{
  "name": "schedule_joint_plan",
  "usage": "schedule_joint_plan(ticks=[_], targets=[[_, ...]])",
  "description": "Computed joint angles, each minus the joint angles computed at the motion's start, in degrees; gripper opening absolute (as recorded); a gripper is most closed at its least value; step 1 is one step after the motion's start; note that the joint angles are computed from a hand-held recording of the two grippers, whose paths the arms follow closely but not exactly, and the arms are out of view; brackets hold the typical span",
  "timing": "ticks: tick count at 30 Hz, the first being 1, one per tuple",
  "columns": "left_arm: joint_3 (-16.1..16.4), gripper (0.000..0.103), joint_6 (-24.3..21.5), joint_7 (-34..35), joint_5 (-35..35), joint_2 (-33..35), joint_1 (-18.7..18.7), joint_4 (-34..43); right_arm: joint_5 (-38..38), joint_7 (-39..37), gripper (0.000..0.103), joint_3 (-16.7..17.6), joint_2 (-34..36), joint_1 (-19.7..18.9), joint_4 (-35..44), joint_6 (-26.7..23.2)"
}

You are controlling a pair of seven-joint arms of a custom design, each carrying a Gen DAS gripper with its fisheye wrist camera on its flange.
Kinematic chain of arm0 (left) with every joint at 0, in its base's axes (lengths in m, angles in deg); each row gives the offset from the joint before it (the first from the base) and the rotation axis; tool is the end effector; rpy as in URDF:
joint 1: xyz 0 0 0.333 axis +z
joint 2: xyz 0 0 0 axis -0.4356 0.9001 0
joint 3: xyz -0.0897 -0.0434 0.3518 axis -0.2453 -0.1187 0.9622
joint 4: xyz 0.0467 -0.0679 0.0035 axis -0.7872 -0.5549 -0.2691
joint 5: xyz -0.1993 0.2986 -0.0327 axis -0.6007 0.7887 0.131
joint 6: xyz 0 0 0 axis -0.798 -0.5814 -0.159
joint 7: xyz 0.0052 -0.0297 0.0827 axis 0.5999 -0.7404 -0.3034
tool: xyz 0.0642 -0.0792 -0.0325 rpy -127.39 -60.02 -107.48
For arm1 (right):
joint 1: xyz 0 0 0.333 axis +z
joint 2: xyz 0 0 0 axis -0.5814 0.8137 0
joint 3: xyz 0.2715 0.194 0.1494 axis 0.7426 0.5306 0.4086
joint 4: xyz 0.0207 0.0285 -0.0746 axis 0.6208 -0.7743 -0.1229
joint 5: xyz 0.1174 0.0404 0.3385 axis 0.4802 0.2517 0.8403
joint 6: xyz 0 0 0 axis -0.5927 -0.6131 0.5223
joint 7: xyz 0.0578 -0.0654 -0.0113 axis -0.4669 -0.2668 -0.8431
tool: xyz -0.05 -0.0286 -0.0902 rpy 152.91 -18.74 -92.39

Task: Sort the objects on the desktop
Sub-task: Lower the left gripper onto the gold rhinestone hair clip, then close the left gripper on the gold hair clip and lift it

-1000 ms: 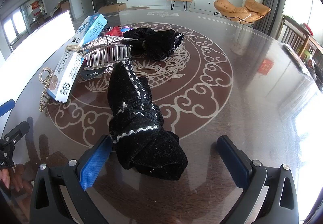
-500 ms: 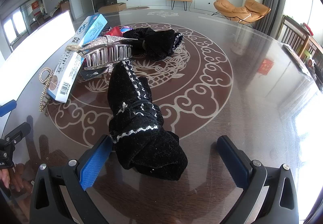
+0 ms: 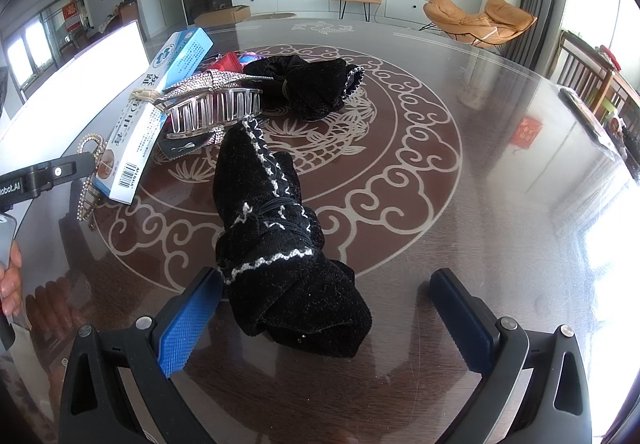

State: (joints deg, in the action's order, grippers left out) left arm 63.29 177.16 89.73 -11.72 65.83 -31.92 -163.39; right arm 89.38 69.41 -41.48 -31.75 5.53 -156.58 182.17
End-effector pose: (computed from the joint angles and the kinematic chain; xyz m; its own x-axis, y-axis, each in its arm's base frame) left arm 0.7392 -0.2384 0.2981 -0.4396 -0.8850 0.1530 -0.7618 0.2771 -0.5856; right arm 0.6068 0.1144 0.2943 -0.2541 -0.9671 0.0101 -0.7897 0.2014 -0.5795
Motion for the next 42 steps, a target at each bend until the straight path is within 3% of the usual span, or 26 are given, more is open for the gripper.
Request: schedule_joint_plan(ticks=[4, 11, 13, 15, 16, 21, 26, 30, 32, 33, 34, 36, 38, 42], targets=[[2.74, 0.103, -3.88, -0.73, 2.10, 2.01, -3.10, 4.57, 0.06, -0.05, 0.103, 0.01, 0.01, 0.00, 0.03, -0.02], [3.12, 0.103, -6.22, 1.70, 4.66, 4.51, -5.38, 9.46, 0.10, -0.09, 0.103, 0.03, 0.02, -0.02, 0.06, -0.05], [4.90, 0.069, -3.46, 0.53, 7.73, 3.57, -6.61, 7.69, 0.11, -0.07, 0.103, -0.01, 0.02, 0.04, 0.02, -0.03], [4.48, 0.050, -1.69, 2.33, 6.35, 2.36, -6.18, 5.37, 0.10, -0.08, 0.103, 0.01, 0.02, 0.00, 0.05, -0.04], [4.09, 0.044, -1.23, 2.50, 6.26, 1.74, -5.73, 4.27, 0.11, -0.06, 0.103, -0.02, 0.02, 0.05, 0.01, -0.01], [2.86, 0.042, 2.85, 2.05, 5.10, -2.84, -2.61, -4.83, 0.14, -0.09, 0.103, -0.01, 0.01, 0.05, 0.01, -0.02], [-2.71, 0.042, 6.41, 4.68, 2.44, -6.91, 5.07, -14.44, 0.16, -0.08, 0.103, -0.05, 0.01, 0.11, -0.02, -0.01], [-8.00, 0.043, 7.30, 7.91, 0.67, -6.46, 10.45, -16.22, 0.18, -0.09, 0.103, -0.06, 0.02, 0.13, -0.03, 0.00], [-6.28, 0.047, 7.63, 7.88, 1.04, -6.67, 8.69, -16.05, 0.18, -0.10, 0.103, -0.04, 0.02, 0.11, -0.01, -0.01], [-5.50, 0.056, 7.87, 8.15, 1.57, -6.75, 7.80, -16.14, 0.18, -0.10, 0.103, -0.02, 0.02, 0.09, 0.01, -0.02], [-3.34, 0.072, 8.06, 7.60, 2.28, -6.95, 5.60, -15.90, 0.18, -0.10, 0.103, -0.02, 0.02, 0.09, 0.01, -0.02], [2.64, 0.085, 10.21, 3.75, 5.84, -7.52, 0.35, -16.73, 0.17, -0.10, 0.103, -0.02, 0.02, 0.08, 0.01, -0.02], [3.07, 0.087, 11.79, 4.34, 4.88, -7.44, -0.22, -17.14, 0.17, -0.09, 0.103, -0.04, 0.02, 0.11, -0.01, -0.02], [4.83, 0.103, 9.27, 0.96, 5.12, -7.18, -1.22, -15.61, 0.16, -0.10, 0.103, -0.02, 0.01, 0.09, 0.00, -0.04]])
